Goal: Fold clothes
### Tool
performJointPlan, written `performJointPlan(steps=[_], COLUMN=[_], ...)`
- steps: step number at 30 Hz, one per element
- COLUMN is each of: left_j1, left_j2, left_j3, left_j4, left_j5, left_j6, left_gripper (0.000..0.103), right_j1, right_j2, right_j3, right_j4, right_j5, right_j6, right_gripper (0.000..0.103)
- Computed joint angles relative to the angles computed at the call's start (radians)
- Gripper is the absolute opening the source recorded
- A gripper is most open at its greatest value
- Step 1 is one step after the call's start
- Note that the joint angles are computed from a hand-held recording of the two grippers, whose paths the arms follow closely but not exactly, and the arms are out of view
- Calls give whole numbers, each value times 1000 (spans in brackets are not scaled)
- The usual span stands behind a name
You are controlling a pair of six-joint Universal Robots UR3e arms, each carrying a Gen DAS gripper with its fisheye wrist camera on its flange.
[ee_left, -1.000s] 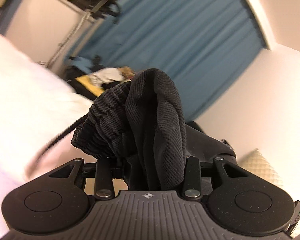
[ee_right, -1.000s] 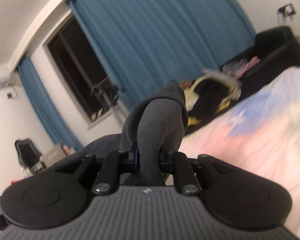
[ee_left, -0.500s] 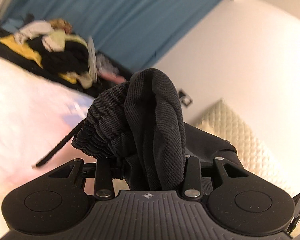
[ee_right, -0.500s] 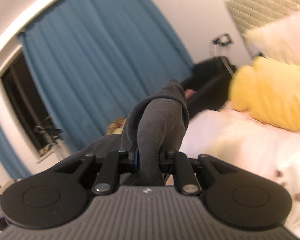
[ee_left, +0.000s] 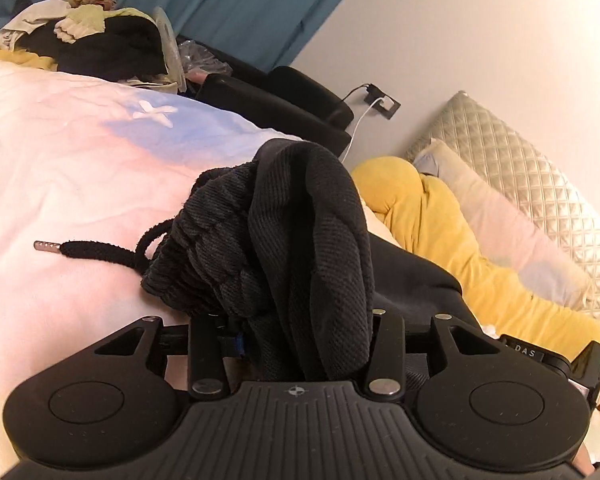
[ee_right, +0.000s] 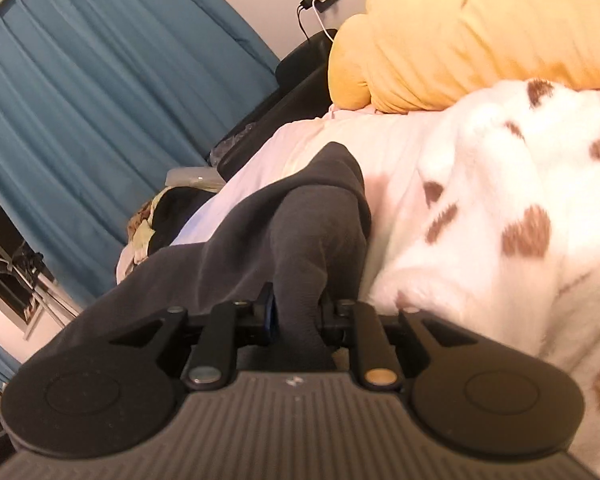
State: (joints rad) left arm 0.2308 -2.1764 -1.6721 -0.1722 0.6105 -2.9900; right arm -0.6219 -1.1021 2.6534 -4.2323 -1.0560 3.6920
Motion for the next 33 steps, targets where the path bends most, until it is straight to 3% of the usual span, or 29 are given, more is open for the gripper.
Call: performJointPlan(steps=[2,5,7,8,10,12,14,18,22,26,30,33], left_j1=[11,13,28,35,67,113,171,306,477,679,882,1019], left_j2=[53,99,151,173,241,325,410,599,772,896,922,885], left_j3=[-44,0,1,5,-41,-127,-178,-201,-174,-79,85,220], left_j4=[-51,-246,-370,-425,-457,-399,-419,-625,-911,-1311,-1774,-2039], left_j5=[-2,22,39,49,57,50,19,-53,-142,-220,-254,-254], left_j6=[33,100,177,213,280,310,364,509,713,1009,1358,1572], left_gripper=[49,62,74,76,89,98,99,99,101,102,103,103], right_j1=[25,50,86,111,156,206,261,379,587,822,1039,1173], right_j2=[-62,-231,-326,-367,-447,-529,-599,-698,-682,-566,-399,-259], right_j3=[-8,-21,-25,-28,-27,-29,-43,-122,-292,-513,-777,-996], right_j4=[78,292,408,449,508,576,636,745,830,880,945,1014], right_j5=[-33,-69,-130,-171,-244,-322,-394,-479,-616,-755,-873,-928], right_j6=[-16,-40,-68,-78,-87,-78,-77,-70,-63,-80,-117,-148], right_gripper=[24,36,57,61,65,65,65,65,65,65,65,66])
